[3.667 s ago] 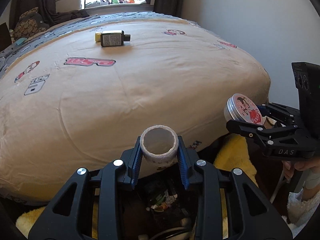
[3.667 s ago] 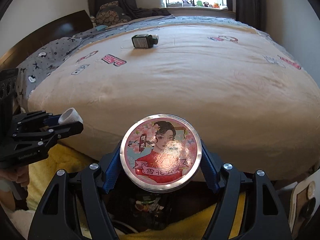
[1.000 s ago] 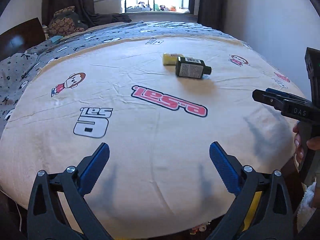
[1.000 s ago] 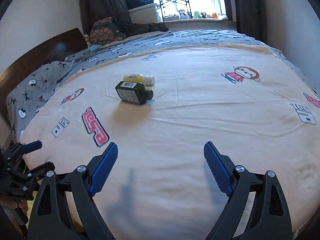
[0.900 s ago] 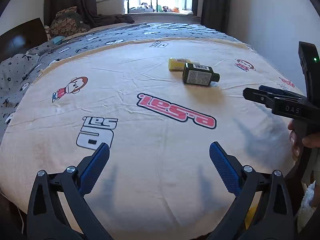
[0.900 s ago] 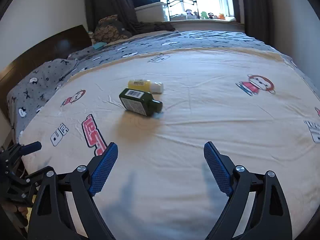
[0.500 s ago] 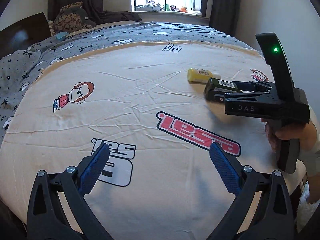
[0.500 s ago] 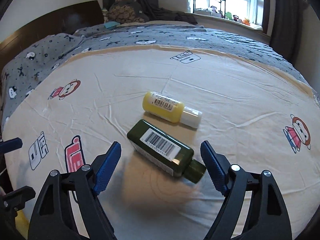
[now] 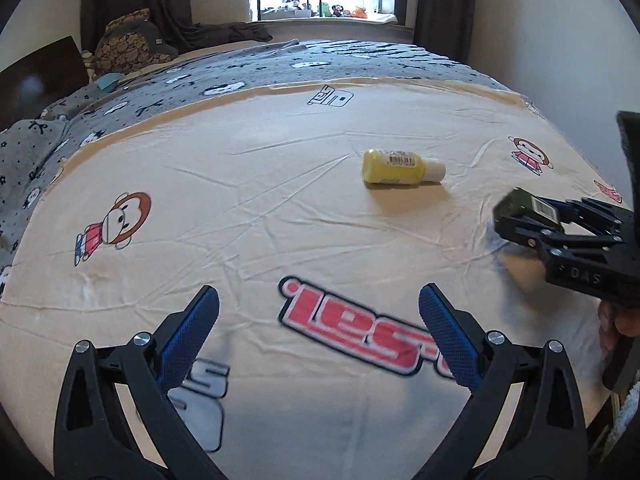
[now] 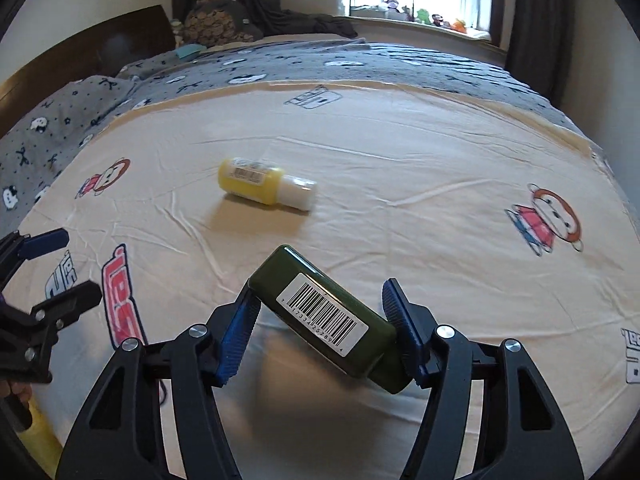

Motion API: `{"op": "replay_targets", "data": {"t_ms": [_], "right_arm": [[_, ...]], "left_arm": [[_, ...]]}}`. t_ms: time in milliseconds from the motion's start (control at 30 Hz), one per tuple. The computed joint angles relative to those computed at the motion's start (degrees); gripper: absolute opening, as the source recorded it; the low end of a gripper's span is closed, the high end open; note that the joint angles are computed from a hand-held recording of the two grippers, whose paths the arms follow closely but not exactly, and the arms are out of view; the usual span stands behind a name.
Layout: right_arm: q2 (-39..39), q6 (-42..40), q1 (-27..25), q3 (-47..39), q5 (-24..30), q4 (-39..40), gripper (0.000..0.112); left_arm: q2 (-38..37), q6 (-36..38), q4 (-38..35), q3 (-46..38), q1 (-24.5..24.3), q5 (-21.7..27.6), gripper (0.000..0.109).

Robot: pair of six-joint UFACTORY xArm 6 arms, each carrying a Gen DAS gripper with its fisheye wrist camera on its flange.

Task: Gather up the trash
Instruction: 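Grasp the dark green bottle with the right gripper while the left grasps the yellow tube, then lower the dark green bottle and yellow tube into the bin and open both grippers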

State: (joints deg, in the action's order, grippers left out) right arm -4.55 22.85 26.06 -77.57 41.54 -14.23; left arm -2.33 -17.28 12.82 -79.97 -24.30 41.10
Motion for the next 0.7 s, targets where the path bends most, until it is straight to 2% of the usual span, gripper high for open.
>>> {"op": "replay_targets", "data": {"t_ms": [167,267,367,567,667,700], "right_arm": [[-8.41,1.04,-3.13,8.15,-0.72,-0.4,0.064],[-12.02,-0.48,-4.39,11.92,-1.87,1.85,0.064],[-14.57,-2.35,-5.24,14.83,-3.03,4.17,0.064],[-16.75,-4.83,-5.52,17.54,-4.24,7.37,0.064],[-17.2,-4.98,-5.15,17.95,-4.69,7.83,0.064],[-17.2,-4.81,-5.03,17.95,-4.75,7.71,0.064]], "left_arm": [[9.65,0.48,0.12,-10.64,-2.74,-0.89,0.095],[16.32,0.2,-0.46,-18.7,-4.0,0.52,0.095],[23.07,-0.39,-1.77,-27.54,-4.72,3.55,0.095],[34.87,-1.87,1.1,-44.78,-5.36,13.15,0.093],[37.97,-0.9,0.42,-49.56,-4.96,16.37,0.079],[38.0,-0.58,-0.66,-49.7,-4.63,16.39,0.078]]}}
